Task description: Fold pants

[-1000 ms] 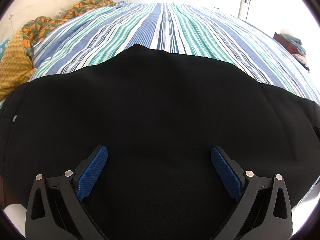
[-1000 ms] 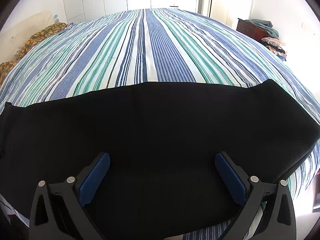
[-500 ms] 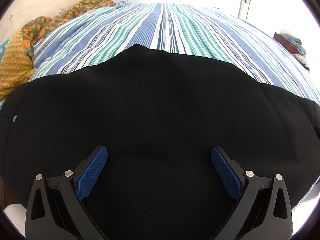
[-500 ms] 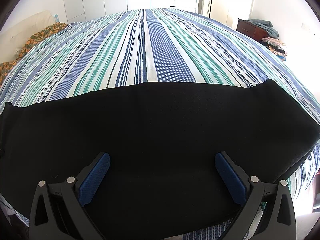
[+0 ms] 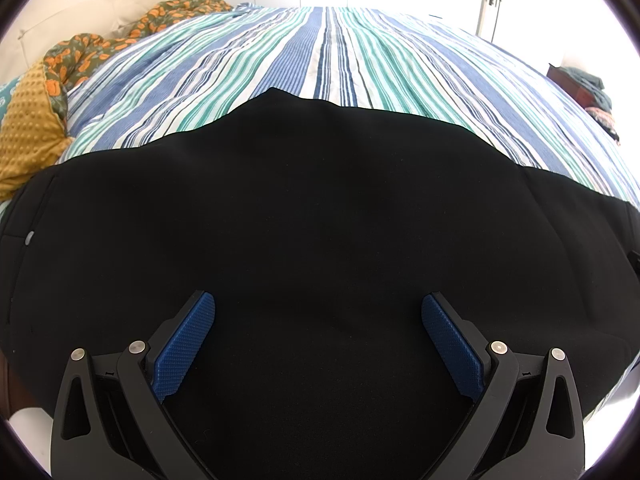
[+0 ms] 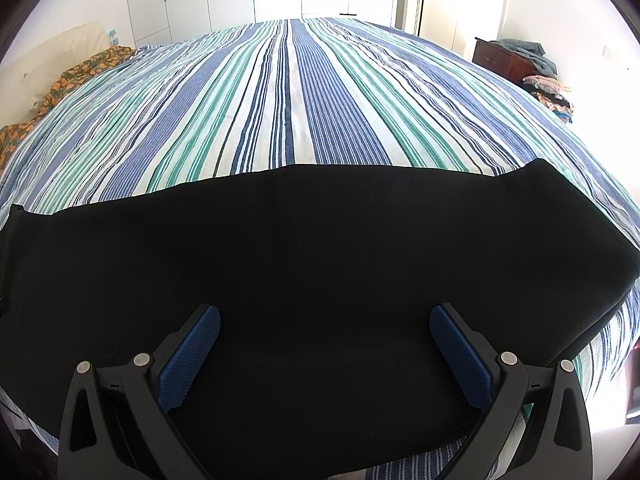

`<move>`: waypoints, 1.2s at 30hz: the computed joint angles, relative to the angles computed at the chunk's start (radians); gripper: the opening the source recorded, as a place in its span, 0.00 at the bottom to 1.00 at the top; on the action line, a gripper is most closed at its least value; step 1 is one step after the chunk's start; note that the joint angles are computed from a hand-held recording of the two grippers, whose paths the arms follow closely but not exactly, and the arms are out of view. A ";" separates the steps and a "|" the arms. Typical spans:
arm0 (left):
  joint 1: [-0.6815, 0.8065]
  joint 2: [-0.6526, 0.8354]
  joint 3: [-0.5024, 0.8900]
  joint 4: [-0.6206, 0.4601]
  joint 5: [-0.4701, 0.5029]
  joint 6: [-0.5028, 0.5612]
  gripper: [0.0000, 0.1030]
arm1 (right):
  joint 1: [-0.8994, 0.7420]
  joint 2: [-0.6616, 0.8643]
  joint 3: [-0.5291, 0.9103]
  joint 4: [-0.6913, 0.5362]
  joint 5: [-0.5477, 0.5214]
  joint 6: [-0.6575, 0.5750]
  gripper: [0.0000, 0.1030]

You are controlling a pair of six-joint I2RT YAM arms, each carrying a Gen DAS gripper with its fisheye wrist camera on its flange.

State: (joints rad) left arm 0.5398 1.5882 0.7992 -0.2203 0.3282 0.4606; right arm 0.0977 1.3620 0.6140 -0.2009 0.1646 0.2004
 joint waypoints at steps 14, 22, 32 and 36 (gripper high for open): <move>-0.002 0.000 -0.002 0.004 -0.002 -0.002 0.99 | 0.003 0.002 0.000 0.002 0.003 0.002 1.00; 0.005 0.007 0.011 -0.010 0.004 0.012 0.99 | -0.044 0.010 0.093 -0.118 -0.064 -0.040 1.00; -0.010 0.006 -0.001 0.014 -0.015 -0.004 0.99 | -0.718 0.311 0.794 -0.651 -0.539 -0.336 1.00; -0.007 0.005 -0.006 0.021 -0.013 -0.002 0.99 | -0.895 0.528 0.963 -0.954 -0.801 -0.429 0.94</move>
State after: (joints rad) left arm 0.5326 1.5937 0.7936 -0.1988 0.3156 0.4588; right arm -0.7969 1.8900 1.5773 -1.1551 -0.6361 -0.2288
